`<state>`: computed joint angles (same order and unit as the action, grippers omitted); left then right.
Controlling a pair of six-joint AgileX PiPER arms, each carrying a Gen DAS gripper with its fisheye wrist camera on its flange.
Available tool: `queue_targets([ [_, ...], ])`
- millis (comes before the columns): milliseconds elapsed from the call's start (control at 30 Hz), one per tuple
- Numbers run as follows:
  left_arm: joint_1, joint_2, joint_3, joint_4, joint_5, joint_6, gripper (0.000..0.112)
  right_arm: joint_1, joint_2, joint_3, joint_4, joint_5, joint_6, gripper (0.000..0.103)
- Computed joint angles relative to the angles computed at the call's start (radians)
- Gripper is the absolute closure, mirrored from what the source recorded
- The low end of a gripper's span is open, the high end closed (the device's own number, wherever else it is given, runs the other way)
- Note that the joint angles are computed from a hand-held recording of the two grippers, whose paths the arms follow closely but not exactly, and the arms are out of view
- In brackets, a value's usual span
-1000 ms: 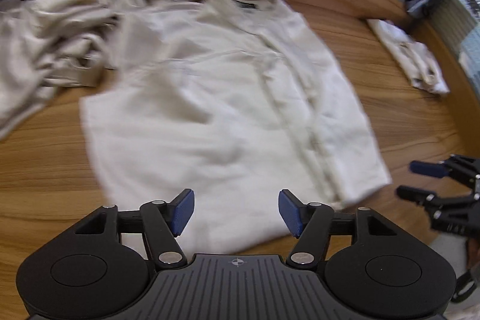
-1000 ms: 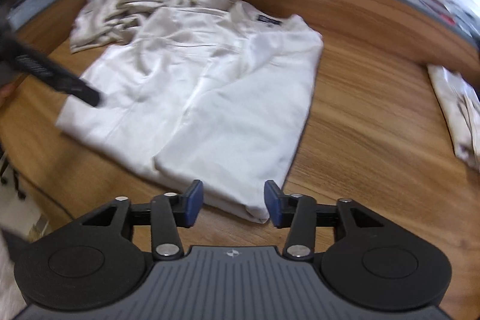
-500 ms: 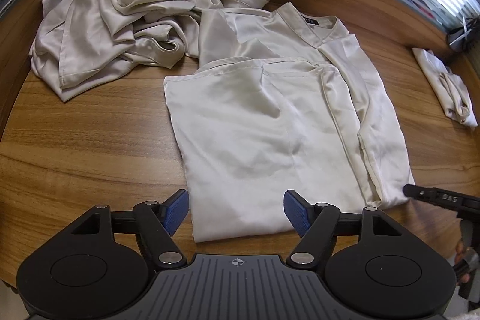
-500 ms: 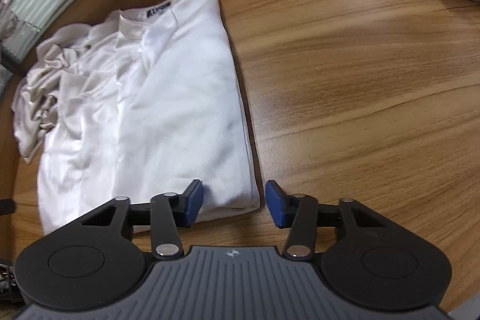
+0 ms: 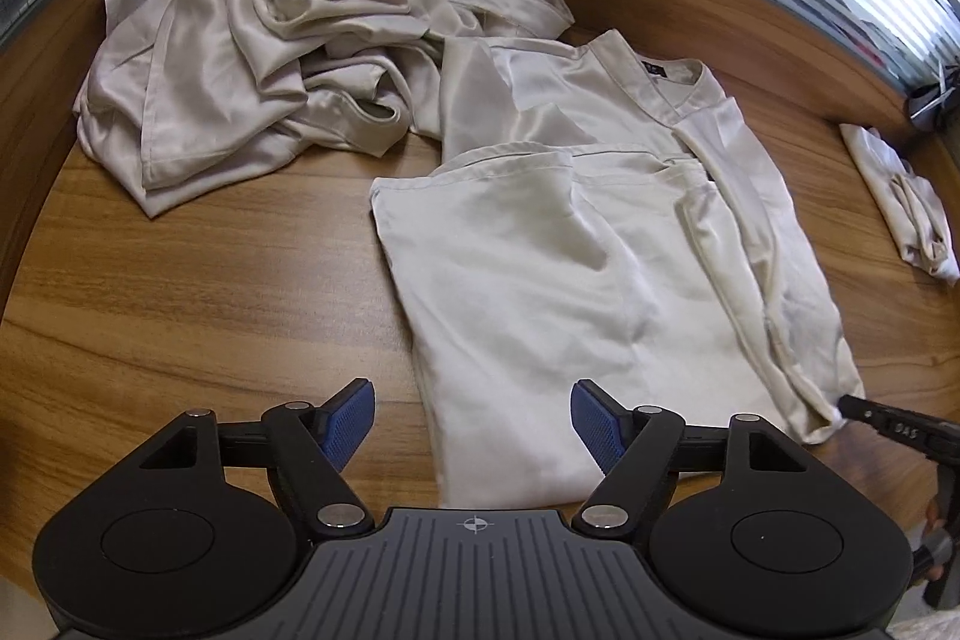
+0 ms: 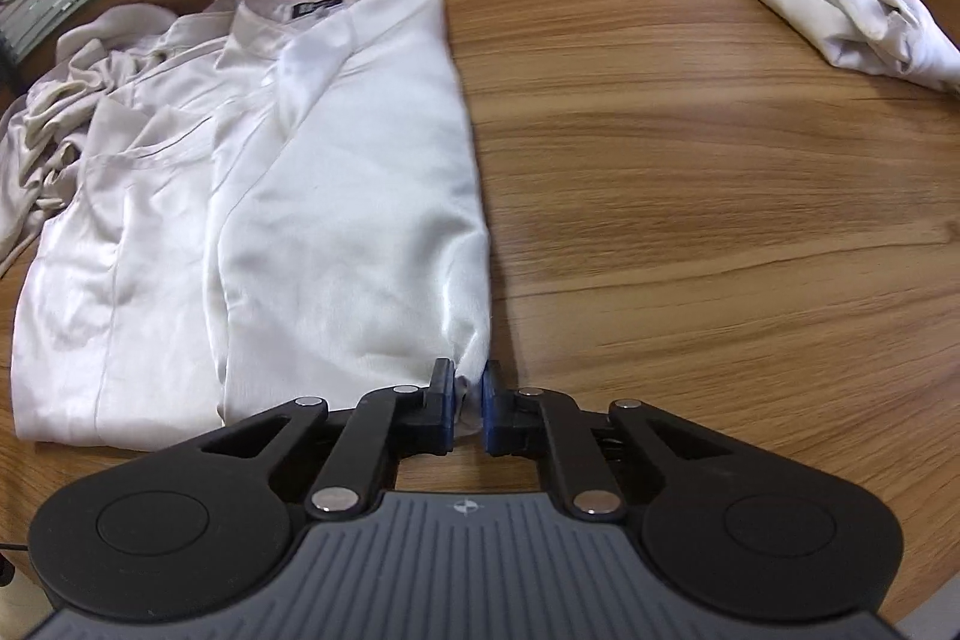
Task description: Fold clothes
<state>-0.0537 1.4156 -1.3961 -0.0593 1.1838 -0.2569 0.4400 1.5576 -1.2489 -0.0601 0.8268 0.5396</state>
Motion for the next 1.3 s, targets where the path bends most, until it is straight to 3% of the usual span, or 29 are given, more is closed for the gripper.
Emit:
queue_targets([
  [333,-0.156,0.034,-0.03,0.081,0.004,-0.225,0.037,-0.277,0.084,-0.153,0.1,0.111,-0.434,0.093],
  [633,-0.335,0.093,-0.082,0.17,-0.022,-0.423,0.036,-0.512,0.357,-0.566,0.174,0.251,-0.807,0.093],
  [733,-0.372,0.103,-0.085,0.185,-0.044,-0.421,0.035,-0.551,0.432,-0.701,0.198,0.316,-0.865,0.087],
  [900,-0.371,0.113,-0.083,0.175,-0.082,-0.325,0.034,-0.583,0.39,-0.686,0.228,0.285,-0.902,0.062],
  [1033,-0.322,0.118,-0.091,0.134,-0.101,-0.176,0.034,-0.583,0.28,-0.582,0.24,0.249,-0.89,0.058],
  [1167,-0.237,0.123,-0.103,0.019,-0.101,0.067,0.034,-0.552,0.117,-0.41,0.254,0.186,-0.883,0.044],
  [1300,-0.173,0.148,-0.124,-0.056,-0.066,0.314,0.034,-0.443,-0.057,-0.25,0.169,0.158,-0.769,0.033],
])
